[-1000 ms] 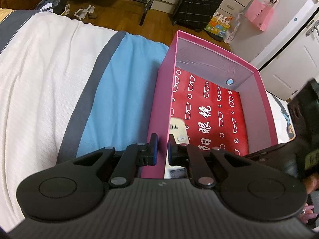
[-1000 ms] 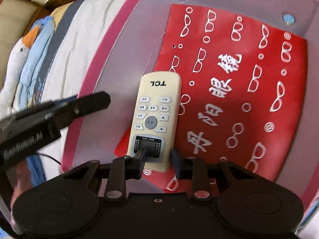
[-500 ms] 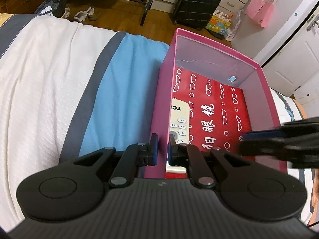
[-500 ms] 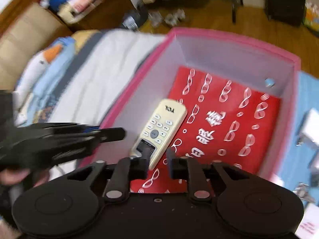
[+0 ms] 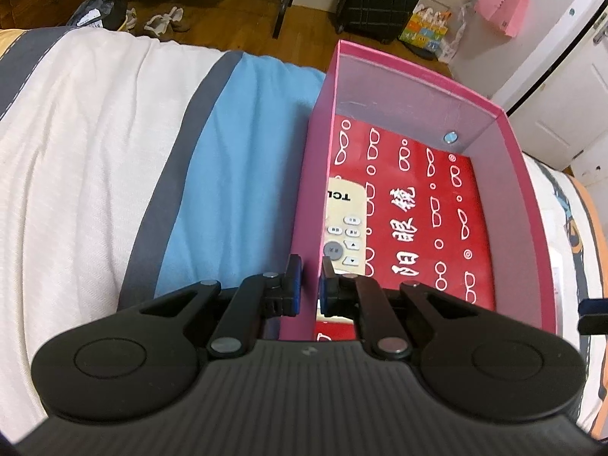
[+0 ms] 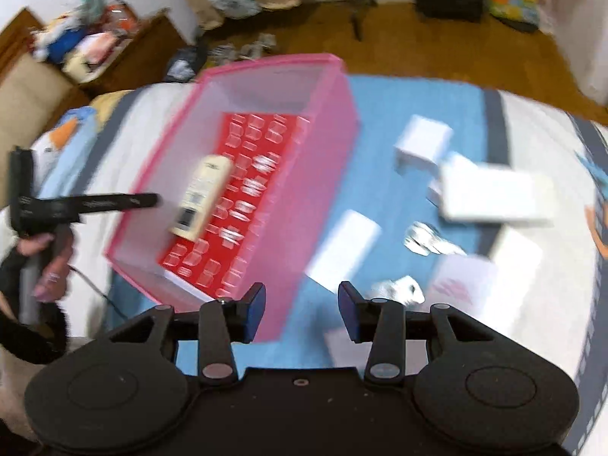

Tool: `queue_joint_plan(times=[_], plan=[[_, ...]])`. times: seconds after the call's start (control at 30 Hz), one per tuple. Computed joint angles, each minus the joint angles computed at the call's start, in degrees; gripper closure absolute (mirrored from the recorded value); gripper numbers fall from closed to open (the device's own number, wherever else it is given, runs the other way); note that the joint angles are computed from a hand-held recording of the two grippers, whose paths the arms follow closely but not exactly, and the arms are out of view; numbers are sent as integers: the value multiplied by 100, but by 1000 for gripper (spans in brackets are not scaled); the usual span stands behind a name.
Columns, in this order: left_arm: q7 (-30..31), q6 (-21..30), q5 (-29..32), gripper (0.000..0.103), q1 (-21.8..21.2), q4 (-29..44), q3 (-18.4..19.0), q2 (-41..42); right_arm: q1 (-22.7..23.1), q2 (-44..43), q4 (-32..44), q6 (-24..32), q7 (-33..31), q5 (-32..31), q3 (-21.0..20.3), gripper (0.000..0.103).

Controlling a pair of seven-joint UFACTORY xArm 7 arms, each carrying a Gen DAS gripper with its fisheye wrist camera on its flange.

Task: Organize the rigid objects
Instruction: 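Move the right tool back to the white remotes on the bed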

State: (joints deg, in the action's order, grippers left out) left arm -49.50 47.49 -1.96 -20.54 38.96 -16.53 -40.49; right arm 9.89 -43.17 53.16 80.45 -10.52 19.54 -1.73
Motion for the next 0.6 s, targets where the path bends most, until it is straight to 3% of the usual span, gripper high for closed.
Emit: queue_joint_plan(times=[0.23,0.43,0.47,0.57,0.6], plan=[[-132,-2,37,95,34,-14,-64,-15,-612,-332,-755,-335,327,-771,-68,55],[-157,49,102,95,5,21,-84,13,-713,-367,-1143,-508,496,-543,-266,53],[-157,58,103,95,-1,21,-81,10,-697,-411,-1184,-576,475,-477,-295,55],[-150,59,116,95,-5,23,-72,14,-644,-472,-1163,-595,372,-468,-306,75],[-148,57,120,95,-6,17,-71,11,-612,-490,-1150,-594,314,-442,-327,77]])
